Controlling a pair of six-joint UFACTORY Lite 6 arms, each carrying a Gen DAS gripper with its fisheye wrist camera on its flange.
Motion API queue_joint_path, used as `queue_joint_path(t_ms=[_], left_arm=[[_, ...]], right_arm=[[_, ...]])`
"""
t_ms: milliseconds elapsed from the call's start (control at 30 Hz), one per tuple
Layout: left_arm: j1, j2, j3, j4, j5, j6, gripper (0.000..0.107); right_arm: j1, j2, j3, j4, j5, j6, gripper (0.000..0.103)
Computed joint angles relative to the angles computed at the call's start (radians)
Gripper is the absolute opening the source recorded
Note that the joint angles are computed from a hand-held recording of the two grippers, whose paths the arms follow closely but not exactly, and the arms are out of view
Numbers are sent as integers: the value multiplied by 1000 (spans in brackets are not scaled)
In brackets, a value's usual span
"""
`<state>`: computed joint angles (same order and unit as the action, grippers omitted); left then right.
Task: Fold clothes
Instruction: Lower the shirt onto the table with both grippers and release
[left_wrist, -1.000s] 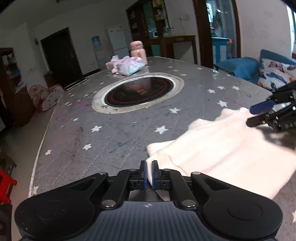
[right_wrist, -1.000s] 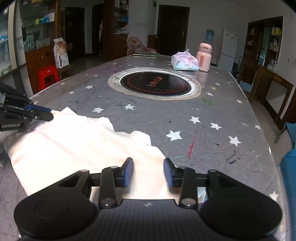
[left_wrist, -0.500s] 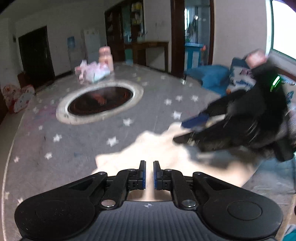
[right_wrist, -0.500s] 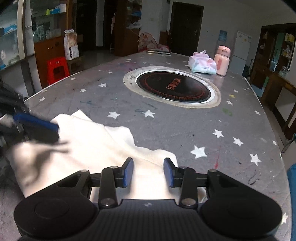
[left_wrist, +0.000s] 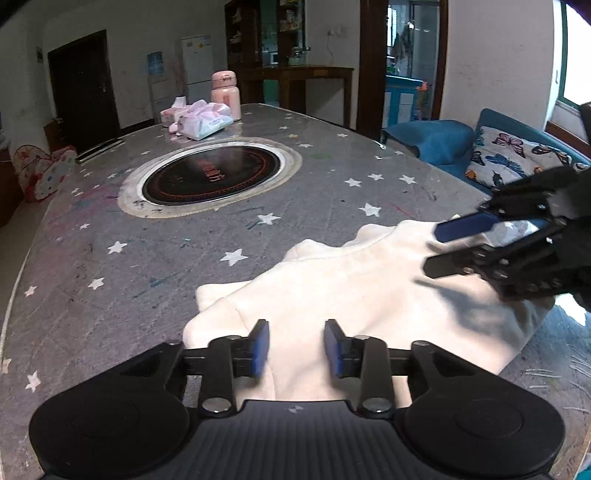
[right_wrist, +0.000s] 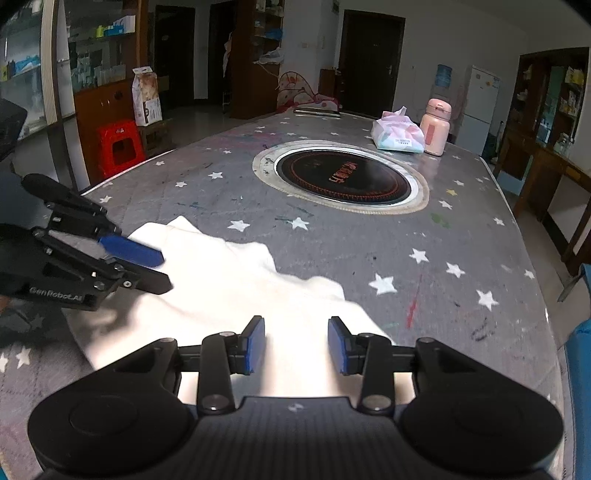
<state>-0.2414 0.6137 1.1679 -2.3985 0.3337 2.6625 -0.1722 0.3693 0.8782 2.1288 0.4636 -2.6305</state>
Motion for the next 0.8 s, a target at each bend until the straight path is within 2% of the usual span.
queue_joint_path(t_ms=[67,233,467,600,733,800], left_arm=[[0,-10,-9,-5,-2,-7,43],[-8,-24,-25,-19,1,-8,44],[-15,-20,-28,-70,-8,23,48],[-10,-47,-45,-71,-1,0,56],[-8,-62,-55,-66,-14,-34,57],[-6,-85,-81,-85,-9,-26,63]], right_arm=[[-16,-34,-46,0,24,-9,40],[-53,-99,-147,5,74,-54,42],[-93,-95,-200,22,104,-93,42],[-117,-129,-247,19,135,-99,44],[-124,-131,-278,42,151,-154,47],[-145,-135,-294,29,176,-140,47]])
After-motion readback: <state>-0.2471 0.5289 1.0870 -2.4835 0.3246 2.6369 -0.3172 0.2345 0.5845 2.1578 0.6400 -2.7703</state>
